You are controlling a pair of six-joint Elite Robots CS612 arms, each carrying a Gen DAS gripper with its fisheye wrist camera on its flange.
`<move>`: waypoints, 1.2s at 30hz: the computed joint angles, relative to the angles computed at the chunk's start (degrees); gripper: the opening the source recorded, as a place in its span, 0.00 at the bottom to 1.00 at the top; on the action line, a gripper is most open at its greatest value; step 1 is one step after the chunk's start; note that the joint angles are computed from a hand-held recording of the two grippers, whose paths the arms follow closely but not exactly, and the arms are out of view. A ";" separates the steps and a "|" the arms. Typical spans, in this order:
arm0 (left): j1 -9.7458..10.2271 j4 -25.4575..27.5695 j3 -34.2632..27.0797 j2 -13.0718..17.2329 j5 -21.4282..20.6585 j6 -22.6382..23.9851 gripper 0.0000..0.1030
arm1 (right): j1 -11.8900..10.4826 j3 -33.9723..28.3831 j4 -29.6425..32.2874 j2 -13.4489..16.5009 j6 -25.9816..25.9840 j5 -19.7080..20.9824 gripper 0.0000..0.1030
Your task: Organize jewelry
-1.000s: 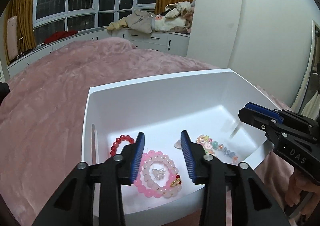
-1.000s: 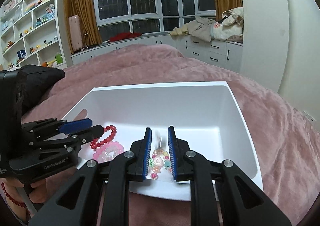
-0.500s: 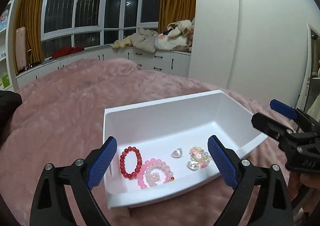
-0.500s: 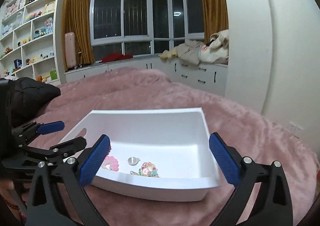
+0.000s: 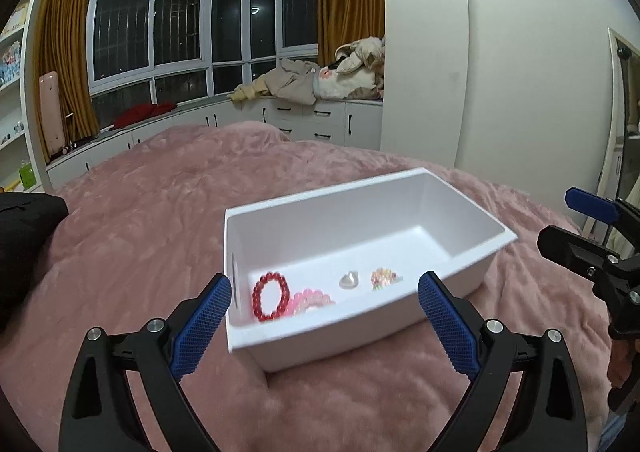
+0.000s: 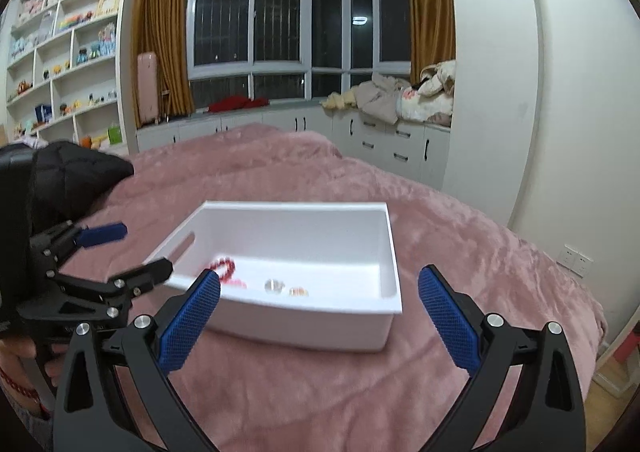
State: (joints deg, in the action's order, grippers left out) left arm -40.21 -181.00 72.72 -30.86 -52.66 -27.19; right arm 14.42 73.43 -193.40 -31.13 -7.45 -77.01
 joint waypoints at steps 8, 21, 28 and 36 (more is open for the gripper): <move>-0.92 3.73 2.04 -0.80 0.21 -1.07 0.93 | -0.11 1.46 3.79 0.01 -1.46 -0.98 0.95; -0.93 5.16 1.21 -0.28 0.61 -2.25 0.93 | 0.08 1.23 4.42 0.67 -1.49 -0.21 0.95; -0.60 6.33 1.33 -0.24 0.64 -4.20 0.93 | 0.03 0.70 4.75 1.04 -1.03 1.27 0.95; -0.38 6.20 1.53 -0.26 -0.12 -3.77 0.93 | 0.22 0.77 4.68 1.10 -1.35 1.31 0.95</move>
State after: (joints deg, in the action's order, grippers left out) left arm -40.59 -174.80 74.25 -31.12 -52.77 -30.97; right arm 14.64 74.20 -188.72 -30.03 -8.80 -75.70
